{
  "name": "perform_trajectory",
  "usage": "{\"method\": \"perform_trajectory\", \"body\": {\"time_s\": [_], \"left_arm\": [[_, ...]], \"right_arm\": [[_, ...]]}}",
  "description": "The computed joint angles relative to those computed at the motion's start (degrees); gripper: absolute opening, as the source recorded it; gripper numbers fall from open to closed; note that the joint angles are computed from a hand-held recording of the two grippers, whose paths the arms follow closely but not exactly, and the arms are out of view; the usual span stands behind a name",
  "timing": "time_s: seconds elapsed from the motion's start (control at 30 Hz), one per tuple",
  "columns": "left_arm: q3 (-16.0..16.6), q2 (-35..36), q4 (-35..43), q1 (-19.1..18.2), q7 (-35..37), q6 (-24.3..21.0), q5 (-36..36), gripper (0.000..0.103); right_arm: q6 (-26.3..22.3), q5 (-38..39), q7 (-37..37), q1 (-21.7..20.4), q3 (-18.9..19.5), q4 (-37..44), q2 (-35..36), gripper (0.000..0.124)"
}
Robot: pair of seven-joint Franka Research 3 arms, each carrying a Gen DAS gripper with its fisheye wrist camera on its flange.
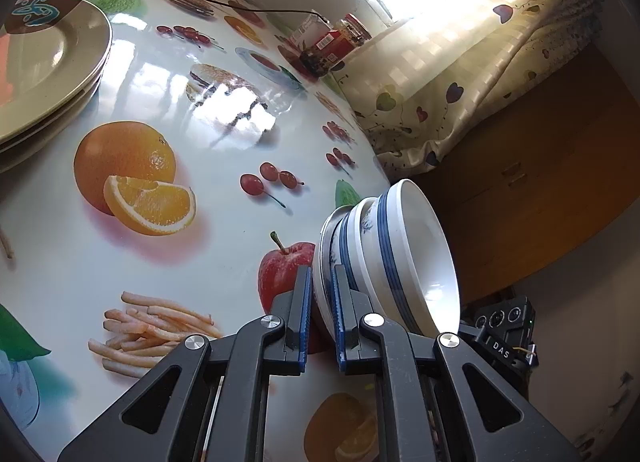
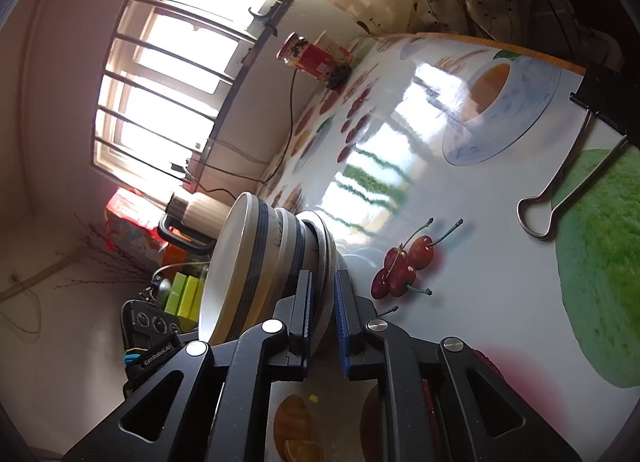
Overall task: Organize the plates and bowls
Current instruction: 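Lift the nested bowl stack with both tools toward the cream plates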
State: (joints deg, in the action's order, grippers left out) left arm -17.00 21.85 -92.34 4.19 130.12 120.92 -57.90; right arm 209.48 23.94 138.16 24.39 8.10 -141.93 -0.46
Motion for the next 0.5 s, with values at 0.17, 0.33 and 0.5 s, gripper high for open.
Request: {"method": "perform_trajectory", "body": {"time_s": [0.17, 0.33, 0.5], "left_arm": [[0.04, -1.44, -1.36, -0.82, 1.82, 2.35, 0.83, 0.003], [0.27, -2.49, -2.44, -1.50, 3.14, 4.22, 1.51, 0.003], [0.45, -2.56, -2.44, -1.64, 3.41, 4.50, 1.96, 0.003]], "right_arm": [[0.35, -1.67, 0.93, -0.31, -0.19, -0.29, 0.04, 0.011], [-0.32, -0.91, -0.03, -0.29, -0.09, 0.26, 0.09, 0.011], [-0.42, -0.74, -0.35, -0.27, -0.05, 0.48, 0.11, 0.011]]}}
